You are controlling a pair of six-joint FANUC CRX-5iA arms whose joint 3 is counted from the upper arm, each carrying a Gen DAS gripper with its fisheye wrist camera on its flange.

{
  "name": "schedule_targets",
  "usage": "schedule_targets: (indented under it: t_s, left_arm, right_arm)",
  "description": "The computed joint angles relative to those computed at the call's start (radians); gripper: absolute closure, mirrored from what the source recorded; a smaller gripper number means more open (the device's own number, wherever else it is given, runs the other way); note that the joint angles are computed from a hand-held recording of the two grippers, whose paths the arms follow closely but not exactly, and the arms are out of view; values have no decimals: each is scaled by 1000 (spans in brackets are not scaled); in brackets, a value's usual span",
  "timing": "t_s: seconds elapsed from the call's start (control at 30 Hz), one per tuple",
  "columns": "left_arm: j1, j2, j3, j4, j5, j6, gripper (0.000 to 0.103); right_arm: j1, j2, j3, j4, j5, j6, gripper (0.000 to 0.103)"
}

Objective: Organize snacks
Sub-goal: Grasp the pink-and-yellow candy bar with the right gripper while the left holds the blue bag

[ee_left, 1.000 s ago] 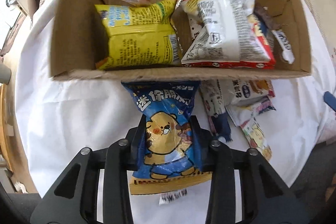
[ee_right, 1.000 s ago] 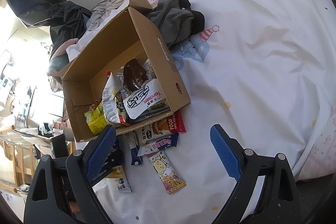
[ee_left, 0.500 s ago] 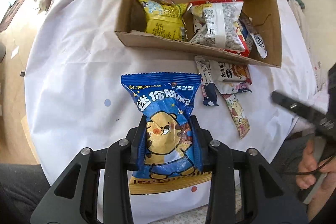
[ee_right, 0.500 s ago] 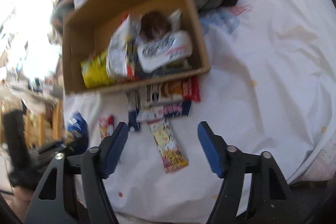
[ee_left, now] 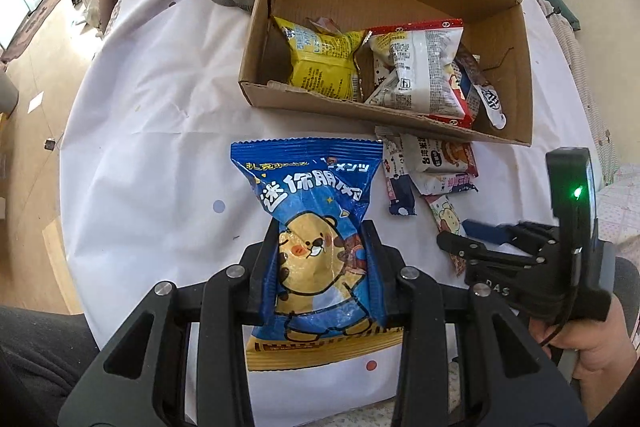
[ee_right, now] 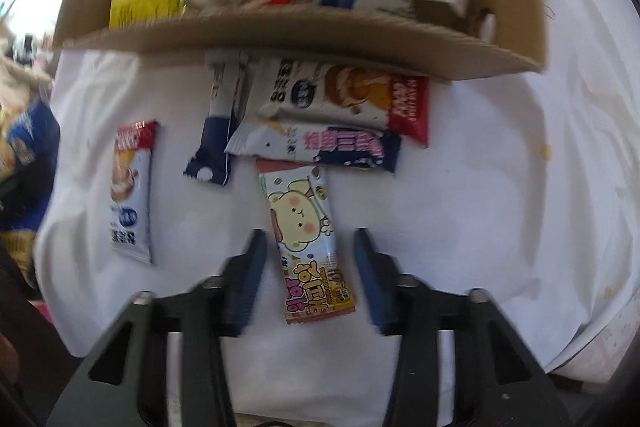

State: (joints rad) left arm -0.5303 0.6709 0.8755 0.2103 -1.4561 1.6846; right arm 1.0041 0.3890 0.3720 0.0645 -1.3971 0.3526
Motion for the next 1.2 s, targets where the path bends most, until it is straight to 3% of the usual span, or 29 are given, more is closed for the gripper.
schedule_targets:
  t_s: [0.4,0.63,0.9,1.07,1.2]
  left_arm:
    - [0,4,2,-21,-7,28,71]
    - [-14,-43,-48,-59,64,5,71]
    - [-18,-101,-98,-107,186,12,71]
    - [-7,-99,-66,-83,235,16,71]
    - [-1,-20,91,-68,184,7,71]
  right_arm:
    - [61,-86,-72,-35,171,2,75]
    - [65,-108,-76,41,263,-6,75]
    - [72,-207,-231,255,446,-190,75]
    - [74,-296,-393,526,566,-462,75]
    - [58,-319,-434,684,508,-599,75]
